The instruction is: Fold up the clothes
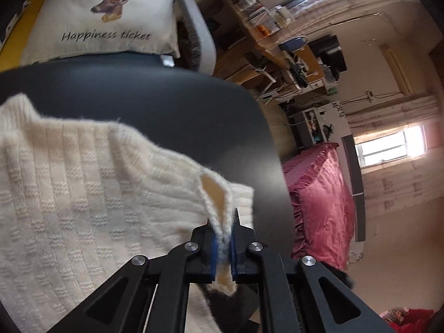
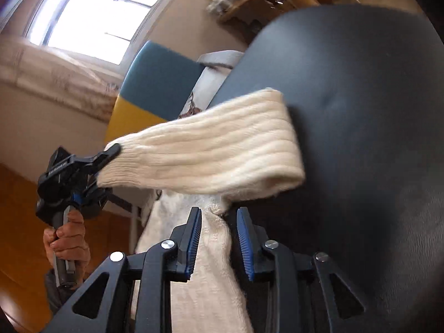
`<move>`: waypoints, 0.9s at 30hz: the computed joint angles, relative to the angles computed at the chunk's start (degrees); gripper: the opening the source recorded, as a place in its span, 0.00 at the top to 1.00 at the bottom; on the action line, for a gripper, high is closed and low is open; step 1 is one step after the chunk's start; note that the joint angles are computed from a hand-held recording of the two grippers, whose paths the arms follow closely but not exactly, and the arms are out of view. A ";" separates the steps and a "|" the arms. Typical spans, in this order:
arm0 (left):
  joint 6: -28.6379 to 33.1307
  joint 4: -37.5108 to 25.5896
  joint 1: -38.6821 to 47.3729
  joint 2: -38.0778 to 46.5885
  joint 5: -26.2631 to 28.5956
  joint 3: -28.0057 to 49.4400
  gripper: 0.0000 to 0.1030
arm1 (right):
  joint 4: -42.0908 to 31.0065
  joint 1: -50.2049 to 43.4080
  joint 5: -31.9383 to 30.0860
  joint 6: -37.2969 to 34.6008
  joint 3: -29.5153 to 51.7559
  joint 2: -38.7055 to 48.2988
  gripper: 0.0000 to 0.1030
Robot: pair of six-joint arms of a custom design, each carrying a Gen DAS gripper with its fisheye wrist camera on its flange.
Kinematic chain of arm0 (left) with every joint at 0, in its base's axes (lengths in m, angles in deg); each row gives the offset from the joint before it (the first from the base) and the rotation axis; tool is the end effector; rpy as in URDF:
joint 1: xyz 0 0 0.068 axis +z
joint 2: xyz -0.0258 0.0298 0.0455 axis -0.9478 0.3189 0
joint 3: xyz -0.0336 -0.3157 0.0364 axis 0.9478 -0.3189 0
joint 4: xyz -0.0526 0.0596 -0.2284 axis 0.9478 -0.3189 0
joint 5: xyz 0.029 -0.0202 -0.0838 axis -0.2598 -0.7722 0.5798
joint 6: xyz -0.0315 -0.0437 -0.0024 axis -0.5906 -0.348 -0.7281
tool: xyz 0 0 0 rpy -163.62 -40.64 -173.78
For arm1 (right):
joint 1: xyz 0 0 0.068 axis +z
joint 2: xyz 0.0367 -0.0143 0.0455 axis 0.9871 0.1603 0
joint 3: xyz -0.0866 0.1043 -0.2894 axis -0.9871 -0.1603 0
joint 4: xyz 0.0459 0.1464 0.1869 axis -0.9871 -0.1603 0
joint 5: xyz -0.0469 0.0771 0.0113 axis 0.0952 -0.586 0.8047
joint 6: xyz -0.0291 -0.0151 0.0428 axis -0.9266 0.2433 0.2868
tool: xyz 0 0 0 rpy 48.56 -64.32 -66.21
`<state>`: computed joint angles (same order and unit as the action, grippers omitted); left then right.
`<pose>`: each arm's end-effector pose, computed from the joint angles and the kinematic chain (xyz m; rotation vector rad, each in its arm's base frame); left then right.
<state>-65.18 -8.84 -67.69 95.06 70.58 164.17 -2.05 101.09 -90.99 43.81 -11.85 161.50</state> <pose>0.3538 -0.0017 0.2843 -0.1882 2.5864 -1.0913 0.2620 0.1159 0.2000 0.4014 2.3177 1.2927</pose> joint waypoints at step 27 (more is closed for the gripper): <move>16.87 -24.54 25.56 -4.37 14.70 23.24 0.93 | 54.28 12.93 17.54 62.14 3.44 32.05 0.27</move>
<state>-48.32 -33.38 -42.13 90.69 85.28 187.41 52.22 114.02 -73.45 105.96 -8.41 193.56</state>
